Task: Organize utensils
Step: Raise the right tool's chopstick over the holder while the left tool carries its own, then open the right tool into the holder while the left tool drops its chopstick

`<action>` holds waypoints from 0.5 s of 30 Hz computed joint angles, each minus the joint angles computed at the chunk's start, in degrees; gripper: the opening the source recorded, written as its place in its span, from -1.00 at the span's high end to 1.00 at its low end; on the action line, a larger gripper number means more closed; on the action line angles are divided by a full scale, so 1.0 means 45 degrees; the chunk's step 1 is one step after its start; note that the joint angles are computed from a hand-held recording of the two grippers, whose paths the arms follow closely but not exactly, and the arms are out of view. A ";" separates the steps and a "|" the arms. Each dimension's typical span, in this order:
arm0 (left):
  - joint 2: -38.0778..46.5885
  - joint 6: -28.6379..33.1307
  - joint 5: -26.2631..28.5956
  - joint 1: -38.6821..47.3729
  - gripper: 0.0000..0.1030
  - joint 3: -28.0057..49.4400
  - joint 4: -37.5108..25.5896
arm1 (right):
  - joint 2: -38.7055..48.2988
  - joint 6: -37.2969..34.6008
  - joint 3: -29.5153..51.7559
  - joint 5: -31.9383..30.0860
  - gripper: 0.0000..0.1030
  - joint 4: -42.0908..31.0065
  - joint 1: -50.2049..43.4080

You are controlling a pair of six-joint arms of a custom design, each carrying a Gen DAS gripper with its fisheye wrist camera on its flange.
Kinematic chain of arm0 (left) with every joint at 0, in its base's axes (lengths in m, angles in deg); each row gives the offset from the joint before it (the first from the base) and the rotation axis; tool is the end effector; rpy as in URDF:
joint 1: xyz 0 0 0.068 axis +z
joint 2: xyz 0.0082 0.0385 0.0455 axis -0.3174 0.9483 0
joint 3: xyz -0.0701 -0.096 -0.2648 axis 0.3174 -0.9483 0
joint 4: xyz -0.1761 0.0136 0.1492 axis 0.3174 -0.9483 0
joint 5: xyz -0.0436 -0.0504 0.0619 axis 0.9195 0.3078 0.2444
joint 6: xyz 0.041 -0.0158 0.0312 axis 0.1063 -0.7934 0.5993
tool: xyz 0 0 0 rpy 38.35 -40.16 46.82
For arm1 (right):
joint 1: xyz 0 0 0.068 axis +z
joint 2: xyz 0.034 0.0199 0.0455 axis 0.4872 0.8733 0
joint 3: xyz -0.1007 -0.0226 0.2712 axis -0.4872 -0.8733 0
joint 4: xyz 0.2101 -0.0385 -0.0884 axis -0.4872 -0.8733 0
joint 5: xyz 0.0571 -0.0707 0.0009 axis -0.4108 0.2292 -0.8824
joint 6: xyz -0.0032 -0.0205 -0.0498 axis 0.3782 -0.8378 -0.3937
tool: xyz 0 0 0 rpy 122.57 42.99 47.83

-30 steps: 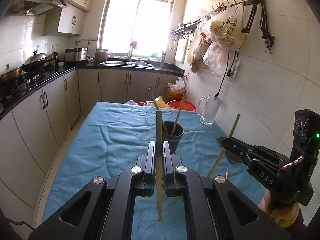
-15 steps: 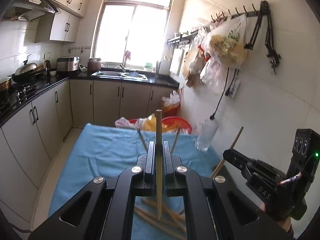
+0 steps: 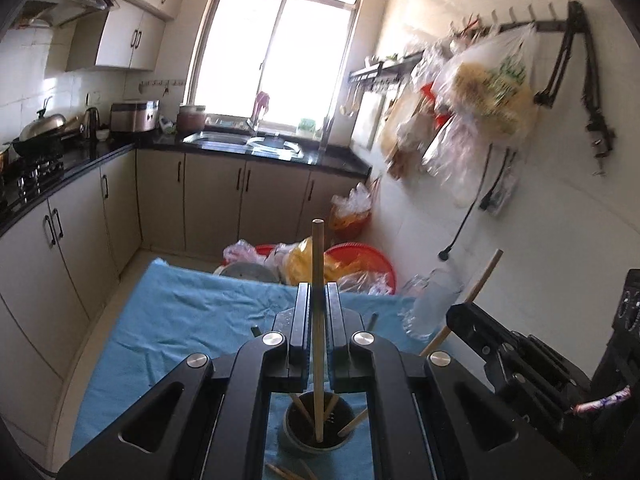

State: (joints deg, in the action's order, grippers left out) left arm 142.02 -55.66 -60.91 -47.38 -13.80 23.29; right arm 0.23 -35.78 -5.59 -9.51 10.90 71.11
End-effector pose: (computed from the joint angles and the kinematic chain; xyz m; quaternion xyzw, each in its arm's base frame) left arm 0.2120 -0.1106 0.2605 0.0276 0.8567 -0.1483 0.4932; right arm 0.1839 0.1461 0.2349 -0.0255 0.8235 0.1439 0.5482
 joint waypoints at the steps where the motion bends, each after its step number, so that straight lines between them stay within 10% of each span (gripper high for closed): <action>1: 0.0397 -0.0020 0.0106 0.0110 0.89 0.0001 0.0210 | 0.0436 0.0116 -0.0092 -0.0258 0.87 0.0318 -0.0251; 15: 0.3111 -0.0421 0.1570 0.1599 0.89 -0.0832 0.1833 | 0.3920 0.0860 -0.0883 -0.2356 0.79 0.2636 -0.2163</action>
State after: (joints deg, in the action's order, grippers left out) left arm 156.01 -57.56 -53.84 -40.19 -17.55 31.54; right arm 17.87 -31.91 -9.56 -20.11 22.76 61.37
